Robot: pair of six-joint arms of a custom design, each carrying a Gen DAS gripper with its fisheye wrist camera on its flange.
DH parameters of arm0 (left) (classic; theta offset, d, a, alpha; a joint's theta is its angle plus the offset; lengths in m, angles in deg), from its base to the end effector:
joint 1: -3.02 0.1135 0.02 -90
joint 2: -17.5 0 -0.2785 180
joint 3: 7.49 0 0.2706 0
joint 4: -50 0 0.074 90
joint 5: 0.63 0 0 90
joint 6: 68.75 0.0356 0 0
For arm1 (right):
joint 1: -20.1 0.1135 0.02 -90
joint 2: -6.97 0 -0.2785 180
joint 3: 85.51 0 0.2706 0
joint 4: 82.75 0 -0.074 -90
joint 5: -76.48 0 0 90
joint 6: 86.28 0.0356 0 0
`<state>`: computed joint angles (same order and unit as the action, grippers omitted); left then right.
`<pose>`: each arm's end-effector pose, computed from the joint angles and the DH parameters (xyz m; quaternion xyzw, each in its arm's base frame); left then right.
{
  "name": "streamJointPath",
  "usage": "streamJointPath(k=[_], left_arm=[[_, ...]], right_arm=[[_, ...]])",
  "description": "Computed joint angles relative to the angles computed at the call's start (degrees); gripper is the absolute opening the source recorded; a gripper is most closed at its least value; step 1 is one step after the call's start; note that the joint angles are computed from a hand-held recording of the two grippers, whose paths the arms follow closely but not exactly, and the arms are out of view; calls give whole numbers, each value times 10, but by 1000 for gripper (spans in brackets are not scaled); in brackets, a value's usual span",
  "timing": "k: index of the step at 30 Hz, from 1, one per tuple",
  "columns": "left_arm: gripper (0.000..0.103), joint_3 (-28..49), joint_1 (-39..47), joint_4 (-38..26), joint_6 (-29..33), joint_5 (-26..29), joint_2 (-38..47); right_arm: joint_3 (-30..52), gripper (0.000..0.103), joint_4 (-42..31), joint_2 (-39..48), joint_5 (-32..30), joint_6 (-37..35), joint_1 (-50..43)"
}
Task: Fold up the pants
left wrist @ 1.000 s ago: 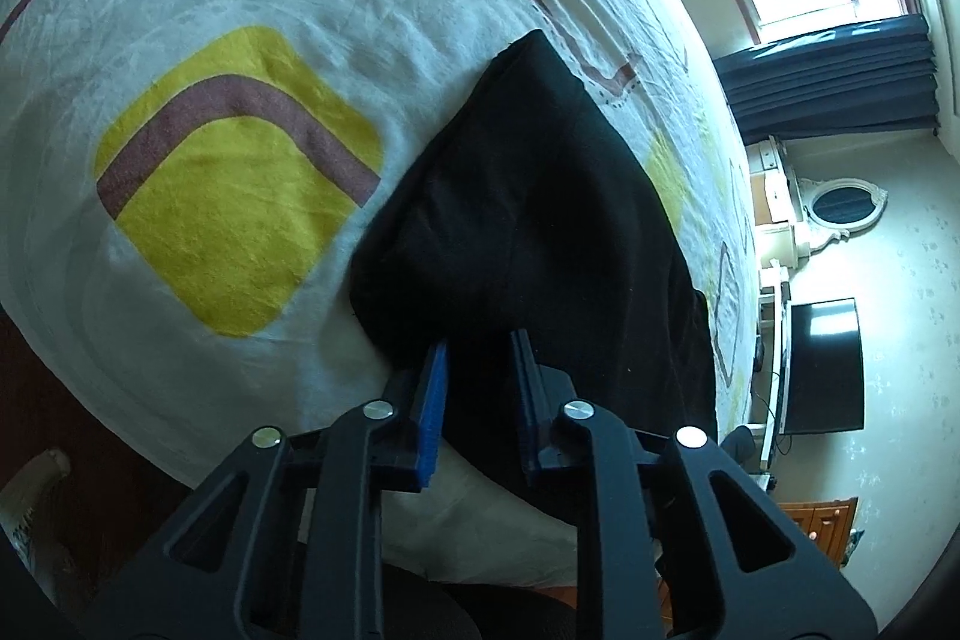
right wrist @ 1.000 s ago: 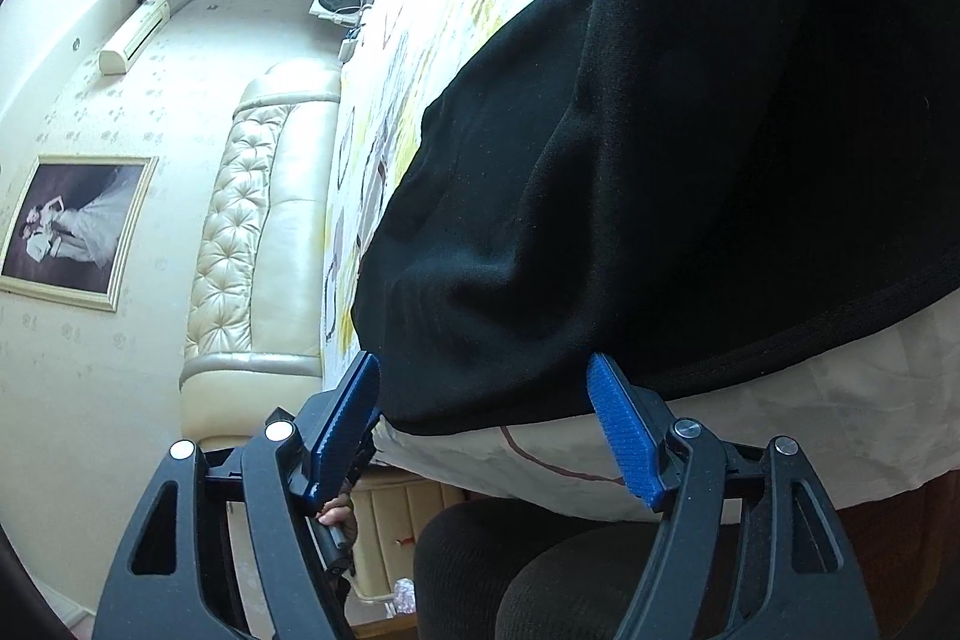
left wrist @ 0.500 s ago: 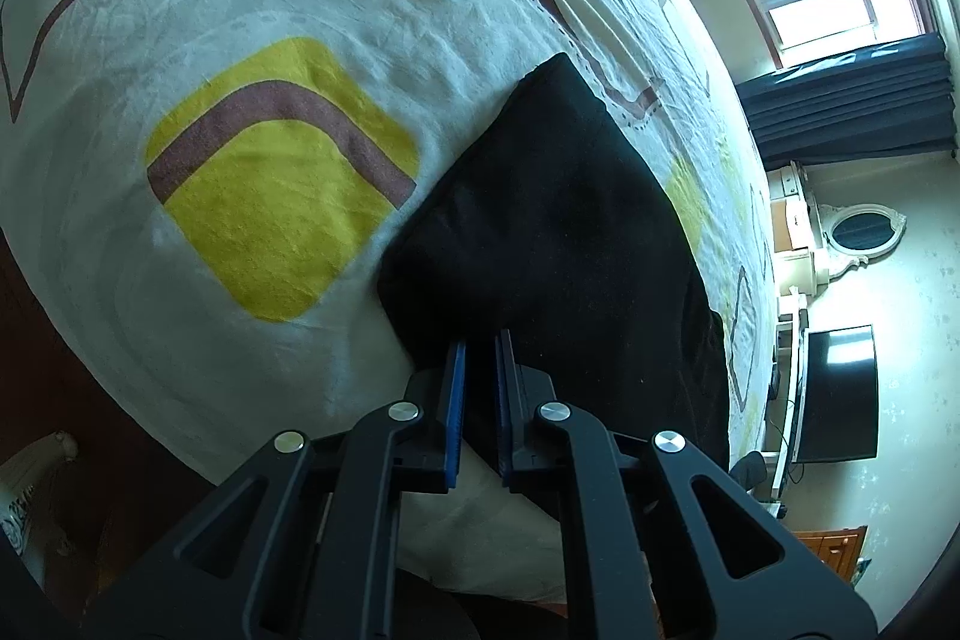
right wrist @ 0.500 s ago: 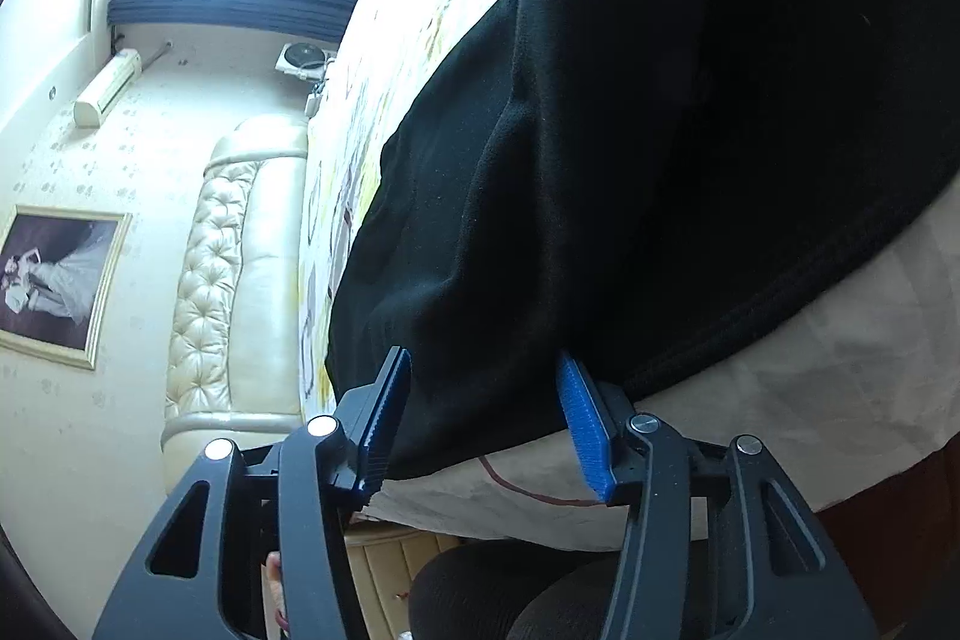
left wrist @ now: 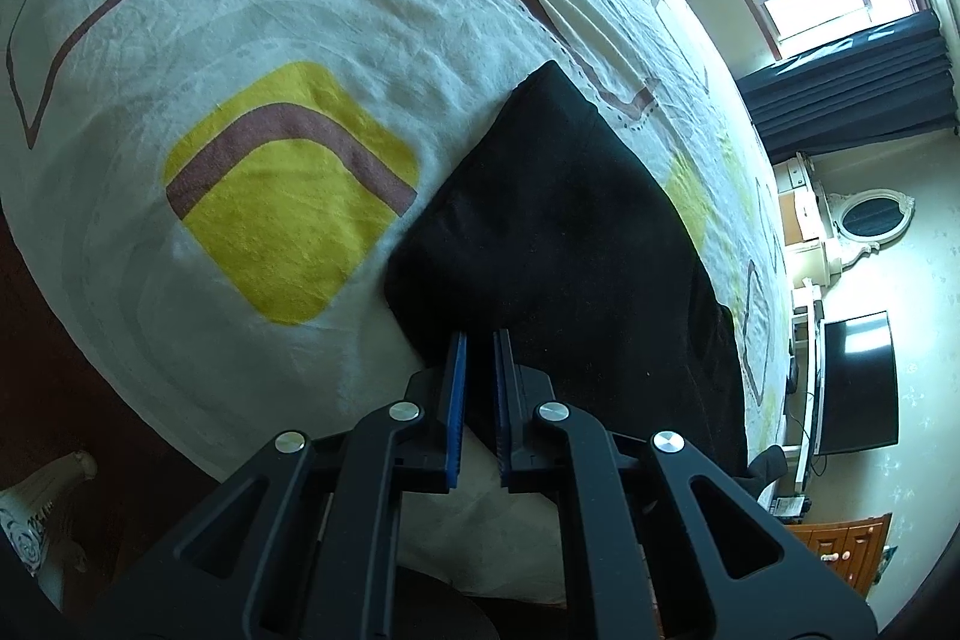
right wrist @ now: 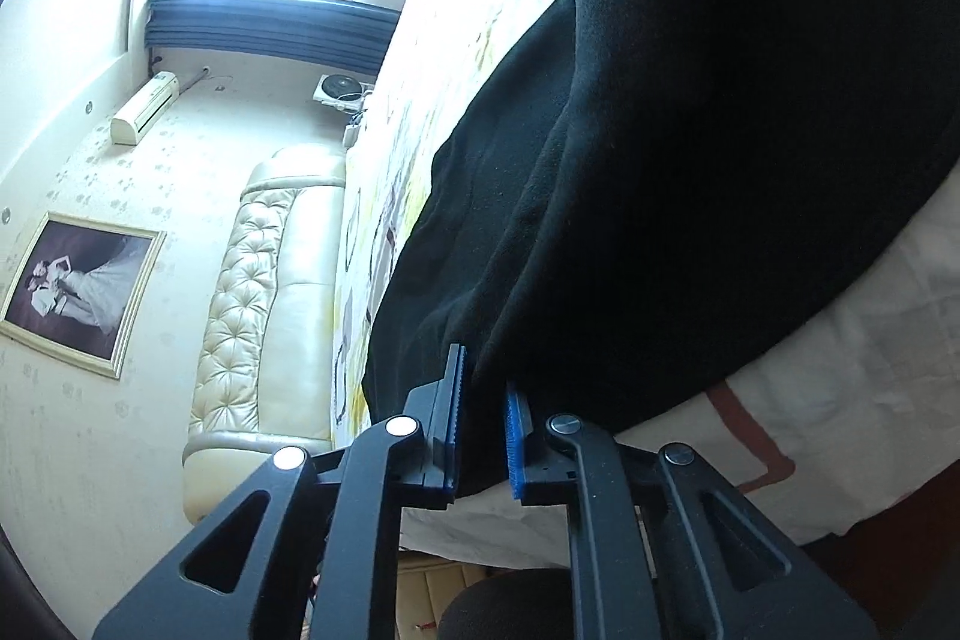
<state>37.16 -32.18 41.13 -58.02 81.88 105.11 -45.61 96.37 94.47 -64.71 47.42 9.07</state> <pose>0.2265 -0.1541 0.1214 -0.3736 0.8661 -0.2410 0.2285 0.2548 -0.0214 0.1198 0.2516 0.8193 0.4776 0.1932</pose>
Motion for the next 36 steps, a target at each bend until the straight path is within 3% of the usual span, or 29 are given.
streamJointPath(k=[4, 6, 8, 10, 12, 16, 18, 20, 24, 28, 32, 36], left_arm=[[2, -5, 10, -38, 7, -2, 4], [1, -37, 22, -1, -6, 14, -6], [2, -34, 17, -30, -6, -5, -28], [2, -17, -1, -68, 13, -45, -49], [6, 14, -23, -98, 44, -82, -50], [56, 104, -58, -122, 121, -113, 3], [60, 140, -63, -103, 149, -94, 40], [70, 170, -62, -88, 164, -62, 79], [75, 192, -57, -52, 148, -27, 136], [92, 174, -57, 8, 134, -19, 151], [97, 168, -60, 30, 137, -21, 157], [98, 166, -64, 43, 143, -29, 166]], right_arm=[[-7, 10, -39, 26, 6, -57, -14], [-14, 10, -6, 34, -1, -9, -6], [-3, 19, -66, -2, 12, -32, -14], [19, 45, -130, -36, 20, -64, -38], [48, 53, -163, -50, 23, -76, -81], [166, 57, -192, -8, 66, -100, -182], [250, 61, -211, 45, 100, -112, -223], [347, 61, -249, 110, 143, -130, -251], [539, 61, -332, 251, 202, -168, -286], [710, 61, -397, 383, 232, -201, -284], [828, 60, -423, 481, 254, -195, -264], [913, 19, -460, 541, 242, -216, -253]])
